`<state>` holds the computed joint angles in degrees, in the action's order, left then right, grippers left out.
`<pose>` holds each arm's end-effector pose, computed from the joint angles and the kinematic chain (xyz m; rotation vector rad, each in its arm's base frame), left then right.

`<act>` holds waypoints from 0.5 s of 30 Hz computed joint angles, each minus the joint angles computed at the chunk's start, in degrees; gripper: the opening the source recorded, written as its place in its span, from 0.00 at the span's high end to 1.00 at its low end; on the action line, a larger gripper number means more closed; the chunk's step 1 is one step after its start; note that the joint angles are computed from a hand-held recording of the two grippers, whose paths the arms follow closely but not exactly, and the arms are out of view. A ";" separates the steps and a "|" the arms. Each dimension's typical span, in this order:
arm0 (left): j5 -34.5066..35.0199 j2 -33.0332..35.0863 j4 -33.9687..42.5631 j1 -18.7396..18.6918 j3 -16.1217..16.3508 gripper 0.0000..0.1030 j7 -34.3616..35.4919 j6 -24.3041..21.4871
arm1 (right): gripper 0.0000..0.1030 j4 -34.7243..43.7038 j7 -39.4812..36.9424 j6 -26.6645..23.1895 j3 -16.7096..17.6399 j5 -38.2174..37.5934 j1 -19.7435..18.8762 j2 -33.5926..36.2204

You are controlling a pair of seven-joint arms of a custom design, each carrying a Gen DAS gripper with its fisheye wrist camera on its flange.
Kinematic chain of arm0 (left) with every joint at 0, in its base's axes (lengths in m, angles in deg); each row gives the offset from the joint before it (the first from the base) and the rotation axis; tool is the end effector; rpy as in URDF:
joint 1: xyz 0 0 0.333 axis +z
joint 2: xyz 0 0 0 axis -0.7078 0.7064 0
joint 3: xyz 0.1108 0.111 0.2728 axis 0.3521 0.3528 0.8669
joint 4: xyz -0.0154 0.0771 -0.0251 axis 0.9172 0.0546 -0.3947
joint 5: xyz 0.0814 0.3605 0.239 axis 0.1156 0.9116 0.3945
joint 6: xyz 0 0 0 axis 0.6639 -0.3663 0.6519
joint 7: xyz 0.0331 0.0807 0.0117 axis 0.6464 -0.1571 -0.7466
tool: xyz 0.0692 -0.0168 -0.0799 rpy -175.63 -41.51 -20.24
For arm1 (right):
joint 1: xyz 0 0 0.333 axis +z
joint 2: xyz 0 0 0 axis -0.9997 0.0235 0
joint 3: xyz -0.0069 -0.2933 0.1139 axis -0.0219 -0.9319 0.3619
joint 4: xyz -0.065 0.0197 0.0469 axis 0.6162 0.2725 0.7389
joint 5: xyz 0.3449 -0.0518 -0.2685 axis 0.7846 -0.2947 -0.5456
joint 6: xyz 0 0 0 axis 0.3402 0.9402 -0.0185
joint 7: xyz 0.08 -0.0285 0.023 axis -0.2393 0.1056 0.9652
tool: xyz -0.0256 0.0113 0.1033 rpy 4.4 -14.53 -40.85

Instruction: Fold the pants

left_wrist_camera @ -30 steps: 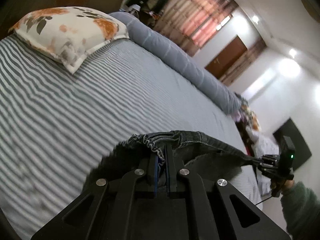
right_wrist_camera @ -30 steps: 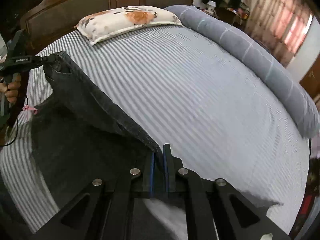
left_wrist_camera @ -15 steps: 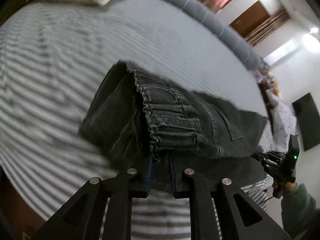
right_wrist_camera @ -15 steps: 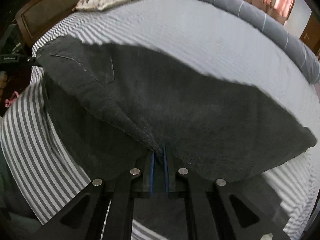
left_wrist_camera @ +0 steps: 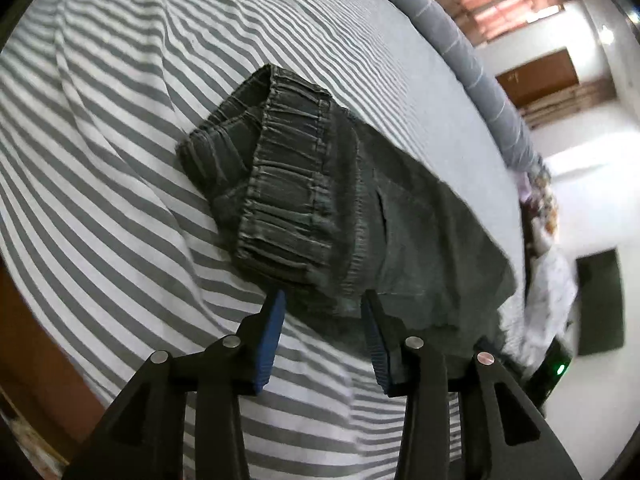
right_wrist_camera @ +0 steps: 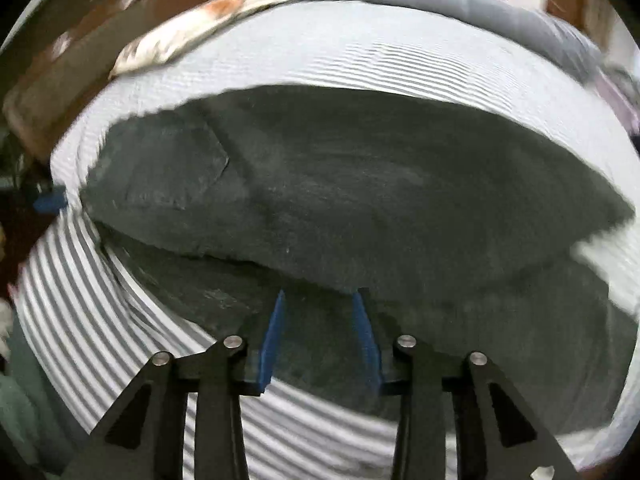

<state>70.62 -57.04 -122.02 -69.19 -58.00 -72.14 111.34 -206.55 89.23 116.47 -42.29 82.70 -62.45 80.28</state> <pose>0.3549 -0.1986 0.3456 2.7076 -1.0222 1.0459 0.5312 0.3701 0.3441 -2.3904 1.1032 -0.1295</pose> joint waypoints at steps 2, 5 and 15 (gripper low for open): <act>-1.34 2.04 0.05 -1.48 1.54 0.59 -1.23 3.76 | 0.66 -2.29 -4.23 -0.80 2.34 10.59 -2.63 -2.36; -1.82 5.40 1.25 -1.26 1.45 0.59 -4.30 6.06 | 0.65 -4.98 -6.64 -1.28 2.53 20.49 -3.24 -4.72; 0.84 10.86 2.81 1.41 -0.48 0.59 -10.65 8.71 | 0.65 -3.06 -2.38 -2.13 2.18 31.47 -2.04 -1.29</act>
